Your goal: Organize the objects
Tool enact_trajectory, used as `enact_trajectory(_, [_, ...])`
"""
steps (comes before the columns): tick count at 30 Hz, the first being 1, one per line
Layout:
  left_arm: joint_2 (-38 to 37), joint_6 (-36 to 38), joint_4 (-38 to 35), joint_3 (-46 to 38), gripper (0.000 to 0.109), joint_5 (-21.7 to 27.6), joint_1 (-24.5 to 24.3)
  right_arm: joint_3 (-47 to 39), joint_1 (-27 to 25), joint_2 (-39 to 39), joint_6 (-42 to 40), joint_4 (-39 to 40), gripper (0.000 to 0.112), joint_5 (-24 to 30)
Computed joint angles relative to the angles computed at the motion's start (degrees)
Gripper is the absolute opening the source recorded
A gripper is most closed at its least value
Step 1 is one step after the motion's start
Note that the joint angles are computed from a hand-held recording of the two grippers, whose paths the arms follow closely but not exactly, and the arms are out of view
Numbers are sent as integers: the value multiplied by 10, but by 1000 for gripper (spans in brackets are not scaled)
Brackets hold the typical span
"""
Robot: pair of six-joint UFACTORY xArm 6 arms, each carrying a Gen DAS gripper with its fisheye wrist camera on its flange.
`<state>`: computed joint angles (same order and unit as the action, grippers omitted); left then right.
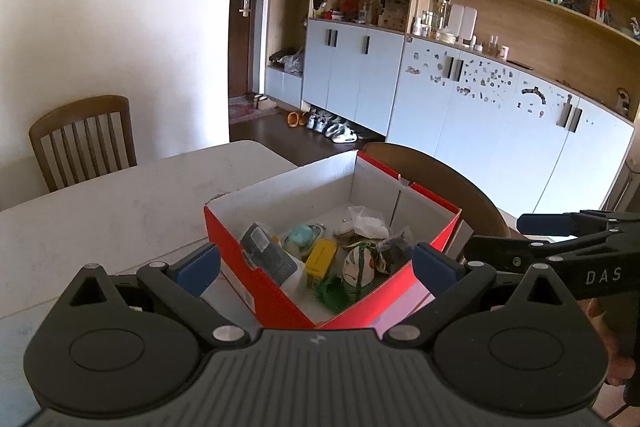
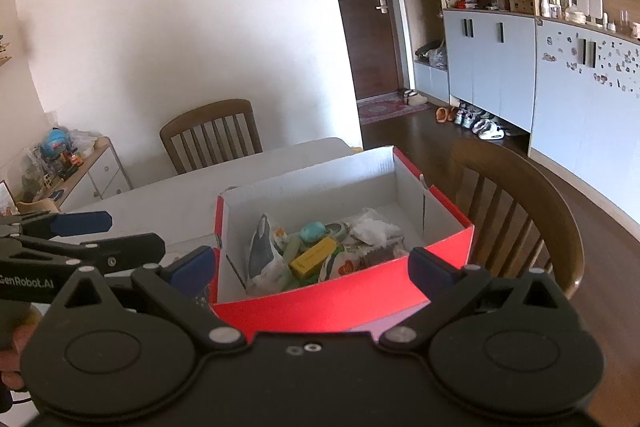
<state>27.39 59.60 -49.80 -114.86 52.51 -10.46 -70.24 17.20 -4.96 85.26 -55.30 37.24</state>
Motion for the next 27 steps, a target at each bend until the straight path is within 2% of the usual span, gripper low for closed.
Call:
enact_trajectory(9, [15, -19, 1, -20, 103, 7, 7, -10, 0, 8, -5, 6, 102, 0])
enact_trajectory(16, [24, 0, -45, -44, 103, 44, 24, -25, -2, 20, -20, 12, 102, -5])
enact_trajectory(19, [9, 16, -56, -22, 103, 16, 19, -30, -1, 23, -29, 17, 102, -5])
enact_trajectory(22, [12, 26, -72, -27, 103, 25, 23, -32, -1, 23, -30, 15, 102, -3])
enact_trajectory(27, [9, 41, -78, -20, 103, 11, 21, -37, -2, 27, -30, 17, 102, 1])
